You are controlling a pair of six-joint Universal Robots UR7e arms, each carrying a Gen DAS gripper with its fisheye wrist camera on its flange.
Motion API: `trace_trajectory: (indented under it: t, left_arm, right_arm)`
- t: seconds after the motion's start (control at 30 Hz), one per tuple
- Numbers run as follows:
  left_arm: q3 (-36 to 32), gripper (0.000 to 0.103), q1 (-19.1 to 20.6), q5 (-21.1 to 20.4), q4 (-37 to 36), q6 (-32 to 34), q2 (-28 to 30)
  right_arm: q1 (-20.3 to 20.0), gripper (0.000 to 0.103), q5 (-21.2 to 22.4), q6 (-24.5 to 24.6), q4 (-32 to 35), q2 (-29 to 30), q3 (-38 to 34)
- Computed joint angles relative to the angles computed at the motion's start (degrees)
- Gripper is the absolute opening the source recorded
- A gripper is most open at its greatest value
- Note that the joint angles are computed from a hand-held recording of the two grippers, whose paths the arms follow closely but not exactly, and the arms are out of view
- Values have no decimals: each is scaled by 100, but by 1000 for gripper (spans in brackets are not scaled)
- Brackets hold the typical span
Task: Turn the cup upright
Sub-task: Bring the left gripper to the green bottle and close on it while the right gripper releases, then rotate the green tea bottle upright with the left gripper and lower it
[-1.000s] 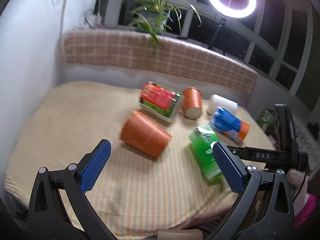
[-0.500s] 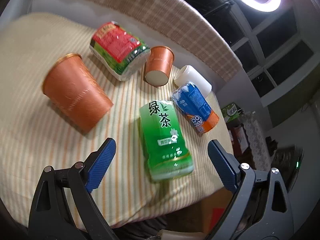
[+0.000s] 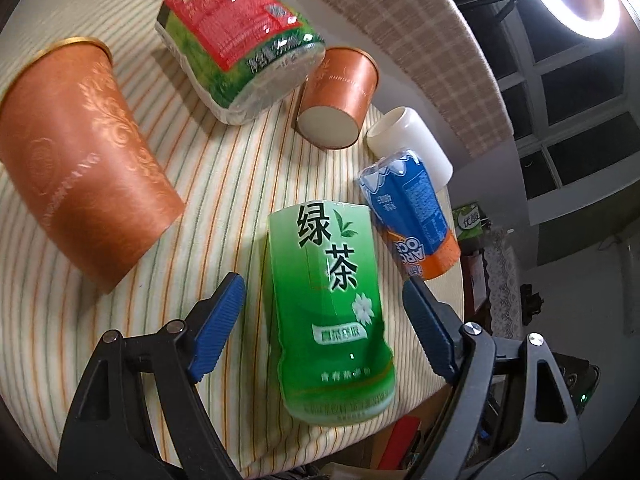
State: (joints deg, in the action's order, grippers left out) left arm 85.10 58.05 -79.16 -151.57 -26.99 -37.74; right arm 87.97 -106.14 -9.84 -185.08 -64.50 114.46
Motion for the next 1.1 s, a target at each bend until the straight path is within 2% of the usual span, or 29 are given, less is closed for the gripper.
trace_trajectory:
  t: [0.17,0.43,0.7,0.93,1.1]
  left_arm:
    - [-211,80,50,-72,170,-15,188]
    - [-264,60,30,-121,203,99,244]
    - [-103,58,-103,107,33,413,143]
    - [227,58,-397,709,-465,1055,4]
    - [353,57,-508,903,-694,1364,-14]
  right_arm:
    - [-34,67,10,-1,-7,-3,4]
    - [-61,67,1,12,-5,-8,9]
    - [-51,67,-17,19,18,0,-2]
    - [-54,67,-52,58,-10,2,1]
    - [-55,67,-60,62,-14,-3,4]
